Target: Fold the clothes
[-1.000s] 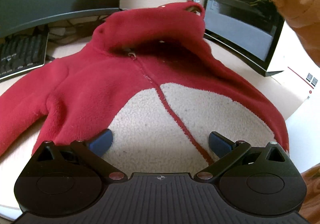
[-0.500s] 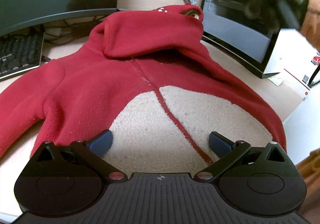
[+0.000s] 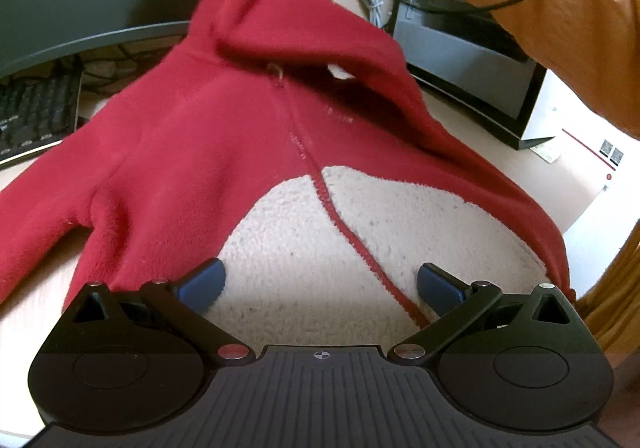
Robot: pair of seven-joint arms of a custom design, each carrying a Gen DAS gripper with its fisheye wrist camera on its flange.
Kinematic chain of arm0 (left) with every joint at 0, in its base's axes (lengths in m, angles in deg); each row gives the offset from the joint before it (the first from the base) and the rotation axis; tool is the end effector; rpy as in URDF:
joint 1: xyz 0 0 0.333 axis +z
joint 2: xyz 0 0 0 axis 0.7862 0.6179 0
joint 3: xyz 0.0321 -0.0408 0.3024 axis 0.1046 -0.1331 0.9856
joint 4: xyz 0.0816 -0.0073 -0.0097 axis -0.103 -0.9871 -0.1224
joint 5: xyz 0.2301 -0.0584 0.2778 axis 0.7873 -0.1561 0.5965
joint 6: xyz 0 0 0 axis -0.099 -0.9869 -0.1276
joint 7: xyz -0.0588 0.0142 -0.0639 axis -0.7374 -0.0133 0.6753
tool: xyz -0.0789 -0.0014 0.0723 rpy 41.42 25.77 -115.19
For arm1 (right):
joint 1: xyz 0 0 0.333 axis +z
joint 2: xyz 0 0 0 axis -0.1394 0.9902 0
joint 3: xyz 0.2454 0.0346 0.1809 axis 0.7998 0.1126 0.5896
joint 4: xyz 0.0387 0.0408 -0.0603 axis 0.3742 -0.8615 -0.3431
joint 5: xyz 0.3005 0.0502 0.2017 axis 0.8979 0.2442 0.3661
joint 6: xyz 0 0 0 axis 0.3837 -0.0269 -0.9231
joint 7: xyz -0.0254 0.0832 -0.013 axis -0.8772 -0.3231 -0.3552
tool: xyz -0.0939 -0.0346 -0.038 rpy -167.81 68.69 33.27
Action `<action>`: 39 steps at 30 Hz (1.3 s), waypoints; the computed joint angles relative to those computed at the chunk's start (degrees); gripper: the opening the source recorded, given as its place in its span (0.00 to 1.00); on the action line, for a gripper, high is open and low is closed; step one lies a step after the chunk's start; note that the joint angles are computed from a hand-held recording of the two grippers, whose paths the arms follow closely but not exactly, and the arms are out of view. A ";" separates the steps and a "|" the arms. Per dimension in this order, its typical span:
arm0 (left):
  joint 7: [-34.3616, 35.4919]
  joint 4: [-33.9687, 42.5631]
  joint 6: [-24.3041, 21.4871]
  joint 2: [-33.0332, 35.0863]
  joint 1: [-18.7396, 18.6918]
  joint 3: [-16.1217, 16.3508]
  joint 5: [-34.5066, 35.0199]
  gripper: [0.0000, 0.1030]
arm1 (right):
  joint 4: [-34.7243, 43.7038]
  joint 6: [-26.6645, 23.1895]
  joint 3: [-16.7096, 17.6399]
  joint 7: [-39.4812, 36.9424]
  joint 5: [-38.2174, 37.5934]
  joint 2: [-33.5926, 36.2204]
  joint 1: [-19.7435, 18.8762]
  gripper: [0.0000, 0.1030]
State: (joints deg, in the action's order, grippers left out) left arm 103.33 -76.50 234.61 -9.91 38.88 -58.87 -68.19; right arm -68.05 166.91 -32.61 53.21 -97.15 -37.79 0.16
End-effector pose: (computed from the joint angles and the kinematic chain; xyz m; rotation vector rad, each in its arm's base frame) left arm 0.5062 -0.2069 0.4558 -0.9719 2.4867 -1.2535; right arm 0.6616 0.0527 0.6423 -1.4147 1.6582 -1.1191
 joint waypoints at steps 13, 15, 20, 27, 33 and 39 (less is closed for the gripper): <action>-7.10 2.80 -4.46 1.31 1.25 0.54 3.22 1.00 | -35.07 8.38 2.97 -7.30 -8.28 -23.97 -1.64 0.91; -11.45 4.86 -7.97 2.03 2.13 1.10 4.27 1.00 | -42.17 8.81 3.23 -18.72 -3.12 -28.63 1.65 0.83; -21.27 15.54 -5.27 7.96 3.65 1.00 4.73 1.00 | -54.92 10.84 12.12 -14.21 -5.10 -36.60 -4.96 0.79; -42.27 32.80 7.07 23.74 -3.48 3.56 35.09 0.85 | -59.61 6.78 25.53 1.79 -20.65 -40.62 -15.77 0.57; -45.94 40.17 5.01 30.64 -3.10 2.47 45.46 0.63 | -55.85 1.13 28.44 12.69 -32.28 -35.57 -17.57 0.55; -42.87 34.55 11.35 27.05 -0.32 -1.85 49.23 0.12 | -53.53 1.22 24.78 18.97 -38.85 -35.20 -16.12 0.25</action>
